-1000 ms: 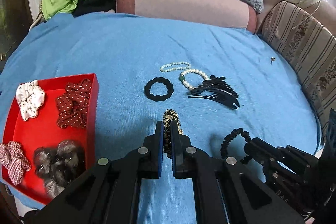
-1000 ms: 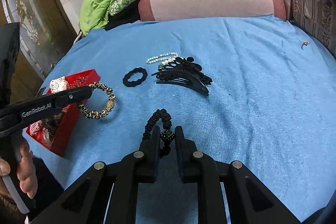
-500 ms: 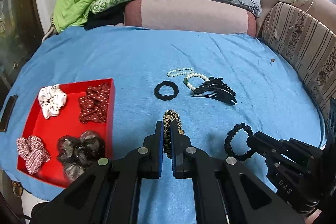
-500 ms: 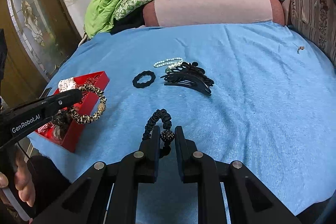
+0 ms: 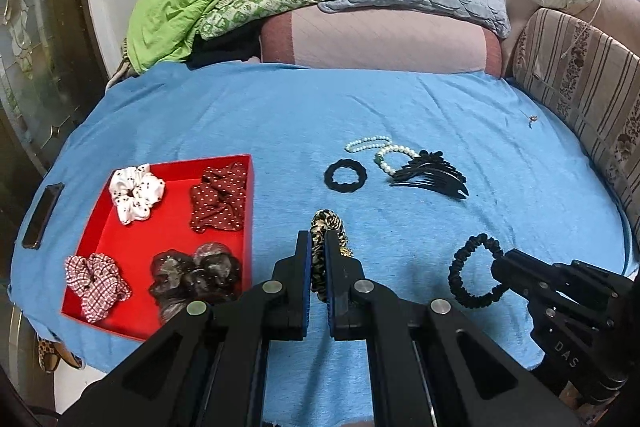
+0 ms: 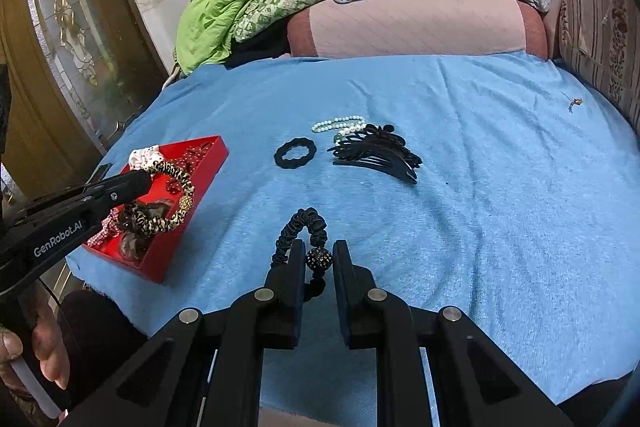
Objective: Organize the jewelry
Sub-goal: 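Carry leopard hair tie with left tool while right carries black beaded tie to tray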
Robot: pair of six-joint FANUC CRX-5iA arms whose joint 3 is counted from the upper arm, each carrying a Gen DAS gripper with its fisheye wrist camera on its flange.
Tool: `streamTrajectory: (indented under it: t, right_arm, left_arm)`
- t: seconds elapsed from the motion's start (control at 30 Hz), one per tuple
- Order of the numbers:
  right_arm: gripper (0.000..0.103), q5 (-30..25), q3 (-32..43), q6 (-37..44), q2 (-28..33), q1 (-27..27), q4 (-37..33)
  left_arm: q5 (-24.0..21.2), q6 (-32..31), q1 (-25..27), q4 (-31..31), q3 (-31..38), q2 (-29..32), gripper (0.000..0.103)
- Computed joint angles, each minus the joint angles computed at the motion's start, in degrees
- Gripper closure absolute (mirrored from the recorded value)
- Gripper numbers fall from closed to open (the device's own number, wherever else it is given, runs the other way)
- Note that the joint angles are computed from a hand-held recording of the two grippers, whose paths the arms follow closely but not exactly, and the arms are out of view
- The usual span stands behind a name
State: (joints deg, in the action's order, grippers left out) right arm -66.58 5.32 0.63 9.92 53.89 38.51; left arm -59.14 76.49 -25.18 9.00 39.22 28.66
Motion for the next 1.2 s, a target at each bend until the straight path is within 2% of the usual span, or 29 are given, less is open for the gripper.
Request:
streamTrajectory:
  t: [0.6,1.2]
  right_arm:
    - [0.088,-1.69,7.56,6.74,5.29,-0.21,-2.51]
    - [0.088,-4.5,20.67,16.93,13.91,-2.31,-6.65]
  left_arm:
    - [1.91,1.84,4.12,1.97,-3.29,-0.88,0.097]
    - [2.91,5.78,9.87,3.31,-0.05,2.78,0.097]
